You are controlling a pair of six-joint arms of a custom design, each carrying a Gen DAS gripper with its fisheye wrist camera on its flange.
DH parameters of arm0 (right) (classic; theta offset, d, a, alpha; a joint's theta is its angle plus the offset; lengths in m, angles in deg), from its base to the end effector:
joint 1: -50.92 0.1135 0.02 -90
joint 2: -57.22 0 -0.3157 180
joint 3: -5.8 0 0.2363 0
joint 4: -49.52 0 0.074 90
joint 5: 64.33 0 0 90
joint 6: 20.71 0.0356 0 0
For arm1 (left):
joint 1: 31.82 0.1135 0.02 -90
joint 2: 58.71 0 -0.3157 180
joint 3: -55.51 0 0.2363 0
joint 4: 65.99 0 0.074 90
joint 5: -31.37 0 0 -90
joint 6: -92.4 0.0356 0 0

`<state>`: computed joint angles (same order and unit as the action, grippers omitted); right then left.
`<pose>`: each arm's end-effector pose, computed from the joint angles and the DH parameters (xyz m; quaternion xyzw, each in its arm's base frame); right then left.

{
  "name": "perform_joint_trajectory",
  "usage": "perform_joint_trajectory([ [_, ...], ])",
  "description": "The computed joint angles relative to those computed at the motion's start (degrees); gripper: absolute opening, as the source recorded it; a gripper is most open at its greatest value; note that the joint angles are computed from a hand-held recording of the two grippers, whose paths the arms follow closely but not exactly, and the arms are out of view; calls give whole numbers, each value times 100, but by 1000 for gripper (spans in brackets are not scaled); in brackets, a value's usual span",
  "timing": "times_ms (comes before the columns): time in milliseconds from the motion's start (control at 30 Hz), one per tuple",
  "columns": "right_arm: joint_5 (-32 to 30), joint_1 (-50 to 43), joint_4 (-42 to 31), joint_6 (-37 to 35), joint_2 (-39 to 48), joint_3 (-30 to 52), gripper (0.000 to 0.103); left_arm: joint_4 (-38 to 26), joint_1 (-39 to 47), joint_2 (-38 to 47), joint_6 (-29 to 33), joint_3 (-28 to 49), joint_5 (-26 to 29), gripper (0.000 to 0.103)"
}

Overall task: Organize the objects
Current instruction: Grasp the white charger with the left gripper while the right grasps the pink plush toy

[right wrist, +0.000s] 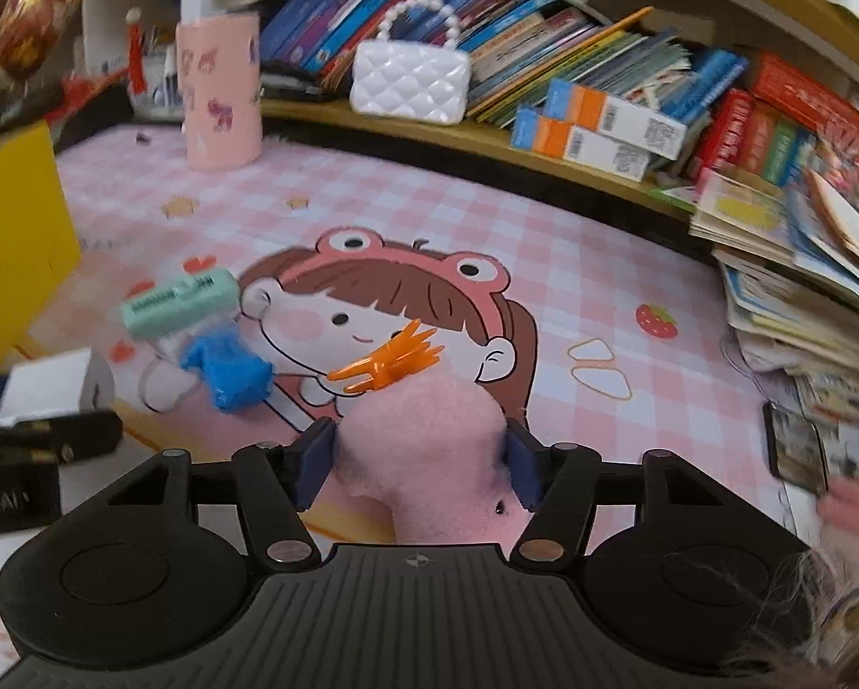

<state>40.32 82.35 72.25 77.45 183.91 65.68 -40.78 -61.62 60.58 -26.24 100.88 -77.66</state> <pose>0.3286 0.1903 0.0740 -0.1355 0.9045 0.0206 0.4038 0.2756 -0.1445 0.0809 -0.0489 0.9235 -0.0347 0.3790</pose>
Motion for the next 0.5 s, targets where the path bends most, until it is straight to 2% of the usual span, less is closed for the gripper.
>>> perform_joint_trajectory([
  [200, 454, 490, 208, 1208, -757, -937, 58, 744, -386, -493, 414, -916, -250, 70],
  [367, 884, 1133, -123, 2285, -1317, -1484, 58, 1304, -566, -1012, 557, -1769, -113, 70],
  [500, 1283, 1798, -441, 3002, -1561, -1627, 58, 1805, -488, -1275, 618, -2423, 85, 70],
])
